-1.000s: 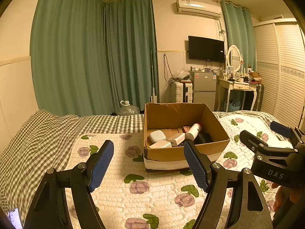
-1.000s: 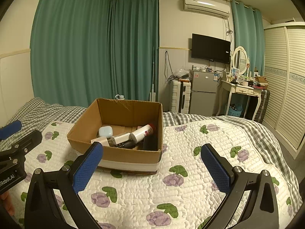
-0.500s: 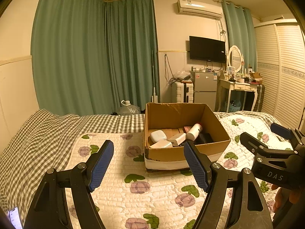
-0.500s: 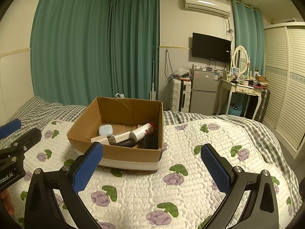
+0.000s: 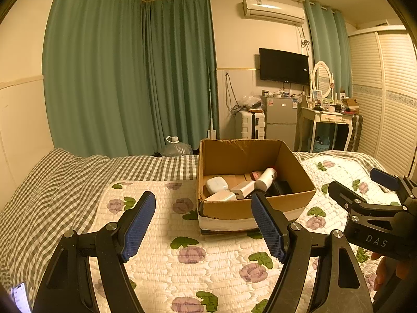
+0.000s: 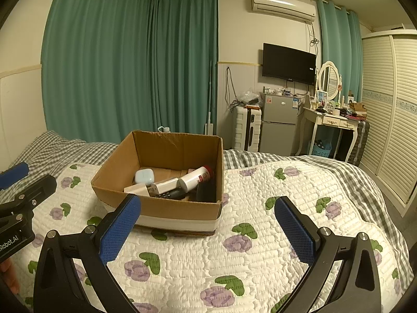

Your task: Organize rigid objects

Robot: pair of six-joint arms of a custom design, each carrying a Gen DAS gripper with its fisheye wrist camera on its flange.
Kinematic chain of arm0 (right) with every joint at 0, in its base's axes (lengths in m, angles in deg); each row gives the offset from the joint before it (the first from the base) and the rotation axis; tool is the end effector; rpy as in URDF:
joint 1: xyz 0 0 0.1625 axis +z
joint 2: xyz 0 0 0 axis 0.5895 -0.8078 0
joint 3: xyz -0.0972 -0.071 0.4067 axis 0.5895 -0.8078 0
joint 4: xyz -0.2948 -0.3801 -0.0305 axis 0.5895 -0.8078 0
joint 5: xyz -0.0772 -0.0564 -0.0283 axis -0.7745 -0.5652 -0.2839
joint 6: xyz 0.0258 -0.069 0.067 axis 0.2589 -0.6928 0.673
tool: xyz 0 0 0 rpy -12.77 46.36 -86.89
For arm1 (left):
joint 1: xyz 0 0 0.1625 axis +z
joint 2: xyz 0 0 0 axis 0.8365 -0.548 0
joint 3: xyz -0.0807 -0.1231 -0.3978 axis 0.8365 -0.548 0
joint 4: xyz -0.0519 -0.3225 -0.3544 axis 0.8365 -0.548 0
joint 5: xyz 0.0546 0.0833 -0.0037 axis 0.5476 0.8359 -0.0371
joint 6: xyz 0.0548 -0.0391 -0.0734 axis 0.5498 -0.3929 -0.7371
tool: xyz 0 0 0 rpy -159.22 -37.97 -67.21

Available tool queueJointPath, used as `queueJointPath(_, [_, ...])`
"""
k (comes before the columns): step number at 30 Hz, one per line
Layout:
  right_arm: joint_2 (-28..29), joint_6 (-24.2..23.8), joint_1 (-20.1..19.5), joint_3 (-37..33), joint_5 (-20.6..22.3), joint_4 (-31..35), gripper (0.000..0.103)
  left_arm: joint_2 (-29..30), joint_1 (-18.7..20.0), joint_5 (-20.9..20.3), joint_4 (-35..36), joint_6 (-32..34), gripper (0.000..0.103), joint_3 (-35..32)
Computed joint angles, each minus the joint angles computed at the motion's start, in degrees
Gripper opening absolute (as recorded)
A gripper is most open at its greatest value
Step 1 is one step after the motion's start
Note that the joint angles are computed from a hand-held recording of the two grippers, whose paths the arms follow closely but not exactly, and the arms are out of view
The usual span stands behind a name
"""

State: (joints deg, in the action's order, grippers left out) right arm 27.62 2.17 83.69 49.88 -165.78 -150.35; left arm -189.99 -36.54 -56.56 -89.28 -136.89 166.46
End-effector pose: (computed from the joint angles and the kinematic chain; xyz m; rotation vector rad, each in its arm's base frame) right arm 0.3153 -0.3859 0.0450 0.8977 -2.1622 1.2259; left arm -0.1346 -0.2965 0.2258 0.2810 1.8140 -1.3678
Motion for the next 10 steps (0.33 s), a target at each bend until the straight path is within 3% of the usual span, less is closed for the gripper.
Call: queueJointPath(10, [0.3,0.2,0.0,-0.2,-0.3,0.1,0.103,0.7,0.1,-0.1,0.4,-0.5,0.079,-0.2])
